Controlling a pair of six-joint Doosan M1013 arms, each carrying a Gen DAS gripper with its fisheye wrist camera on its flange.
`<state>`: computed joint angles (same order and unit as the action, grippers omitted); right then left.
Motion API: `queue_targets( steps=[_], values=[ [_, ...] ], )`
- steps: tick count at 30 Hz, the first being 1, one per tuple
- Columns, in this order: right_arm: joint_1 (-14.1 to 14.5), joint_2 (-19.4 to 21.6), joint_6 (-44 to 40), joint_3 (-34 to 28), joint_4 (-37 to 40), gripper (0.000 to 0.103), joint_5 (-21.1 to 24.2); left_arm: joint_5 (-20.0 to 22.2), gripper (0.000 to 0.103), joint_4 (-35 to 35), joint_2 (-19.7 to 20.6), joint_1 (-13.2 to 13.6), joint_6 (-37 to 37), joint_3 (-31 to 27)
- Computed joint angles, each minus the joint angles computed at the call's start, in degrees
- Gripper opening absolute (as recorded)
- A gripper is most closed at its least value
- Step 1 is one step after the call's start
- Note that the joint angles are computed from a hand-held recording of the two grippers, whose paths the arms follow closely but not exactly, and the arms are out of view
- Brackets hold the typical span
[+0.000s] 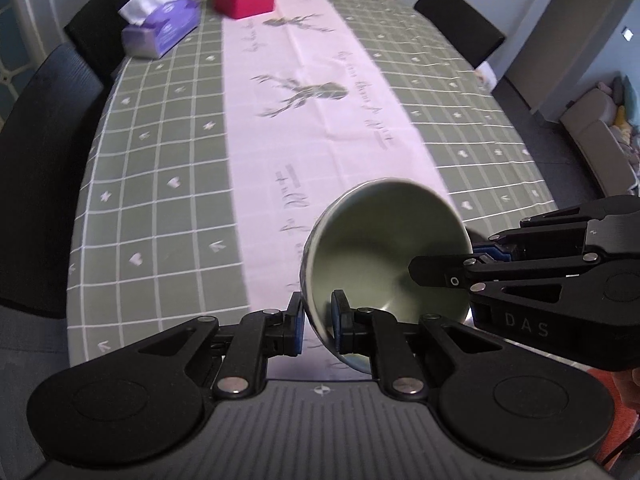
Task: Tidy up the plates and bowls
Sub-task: 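Lift the pale green bowl with both grippers toward the orange bowl, then lower the pale green bowl into the orange bowl and open both grippers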
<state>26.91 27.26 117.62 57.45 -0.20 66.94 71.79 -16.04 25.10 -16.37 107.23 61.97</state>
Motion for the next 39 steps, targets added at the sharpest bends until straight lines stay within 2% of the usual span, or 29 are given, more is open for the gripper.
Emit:
queue_targets(
  steps=[6, 14, 22, 39],
  values=[
    [-0.6, -4.4, 1.4, 5.2, -3.4, 0.008, 0.0, 0.6, 0.015, -1.3, -0.5, -2.7, 1.7, 0.5],
    [-2.0, -6.9, 1.9, 10.5, -2.0, 0.008, 0.7, 5.5, 0.016, -1.4, 1.2, -4.7, 1.8, -0.1],
    [-3.1, -6.8, 0.5, 12.7, 1.0, 0.008, 0.2, 9.4, 0.015, -0.4, 3.3, -5.0, 1.4, -1.6],
    [-4.4, -5.1, -0.1, 12.7, 3.5, 0.008, 1.1, 9.4, 0.017, 2.5, 4.6, -6.1, 5.2, -2.4]
  ],
)
